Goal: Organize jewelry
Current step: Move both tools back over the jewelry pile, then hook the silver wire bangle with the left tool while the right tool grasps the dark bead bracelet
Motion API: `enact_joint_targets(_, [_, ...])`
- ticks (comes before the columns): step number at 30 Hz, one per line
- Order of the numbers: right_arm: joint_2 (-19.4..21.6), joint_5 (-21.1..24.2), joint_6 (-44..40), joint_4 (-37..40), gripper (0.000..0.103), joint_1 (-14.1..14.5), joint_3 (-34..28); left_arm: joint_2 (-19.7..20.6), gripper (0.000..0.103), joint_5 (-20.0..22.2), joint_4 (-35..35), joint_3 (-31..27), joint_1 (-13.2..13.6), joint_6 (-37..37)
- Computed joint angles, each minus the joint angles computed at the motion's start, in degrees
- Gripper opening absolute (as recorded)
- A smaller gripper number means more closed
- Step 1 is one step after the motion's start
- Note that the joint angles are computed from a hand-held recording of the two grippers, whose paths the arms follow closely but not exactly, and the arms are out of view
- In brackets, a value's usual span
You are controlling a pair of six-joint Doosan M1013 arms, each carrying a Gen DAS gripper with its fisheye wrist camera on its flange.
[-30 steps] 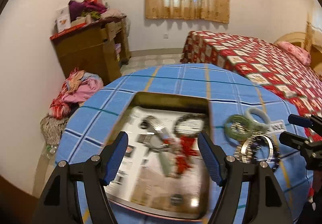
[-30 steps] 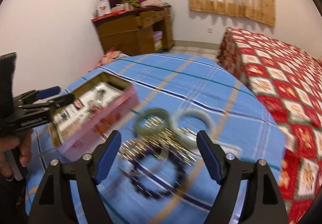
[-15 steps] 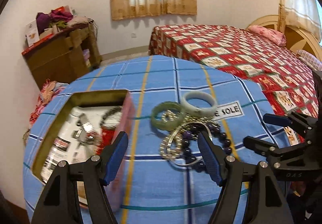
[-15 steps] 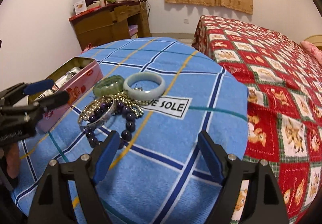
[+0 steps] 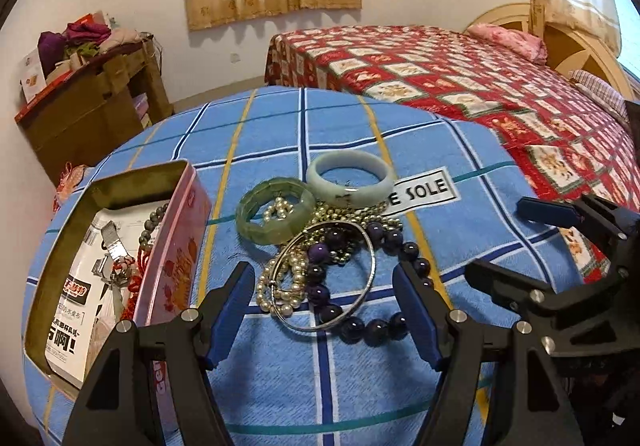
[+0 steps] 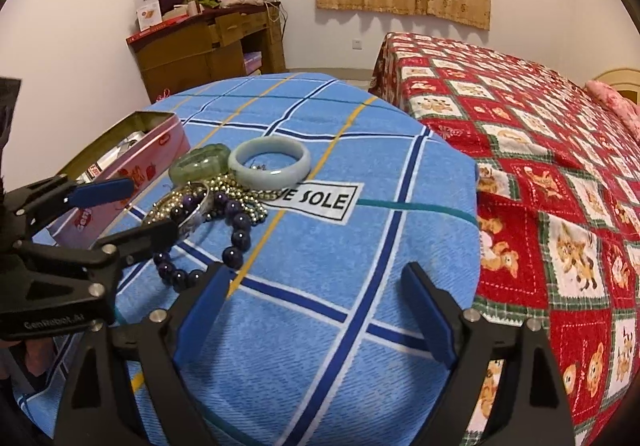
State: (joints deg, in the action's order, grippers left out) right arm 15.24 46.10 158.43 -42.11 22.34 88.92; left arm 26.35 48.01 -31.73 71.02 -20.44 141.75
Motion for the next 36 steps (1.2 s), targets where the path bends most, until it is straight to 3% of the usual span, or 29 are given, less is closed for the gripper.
enact_joint_targets(4, [0.11, 0.03, 0.13, -0.17, 0.090, 0.08, -0.02, 1.33, 0.072, 2.53, -0.58, -2.06, 0.15, -0.60])
enact_joint_targets(10, [0.24, 0.06, 0.12, -0.22, 0.090, 0.27, -0.07, 5.04, 0.071, 11.50, -0.04, -7.59, 0.38, -4.91])
enact_joint_targets(13, [0.29, 0.02, 0.18, -0.32, 0.090, 0.38, -0.12, 4.82, 0.064, 11.69, -1.40, -7.23, 0.68, -4.10])
enact_joint_targets(22, [0.69, 0.61, -0.97, -0.77, 0.090, 0.76, -0.90, 1.91, 0.064, 6.44, -5.08, -3.35, 2.11, -1.00])
enact_joint_targets(31, [2.76, -0.35, -9.86, 3.41, 0.090, 0.58, -4.51, -0.32, 0.064, -1.98, -5.61, -0.82, 3.14, -1.21])
enact_joint_targets(33, [3.37, -0.48, -11.48, 4.38, 0.087, 0.45, -5.44, -0.51, 0.064, -2.66, -6.20, -0.69, 3.40, -0.89])
enact_joint_targets(36, [5.40, 3.18, -15.10, 6.77, 0.073, 0.05, -8.44, -0.59, 0.064, -2.94, -6.87, -0.81, 3.73, -1.06])
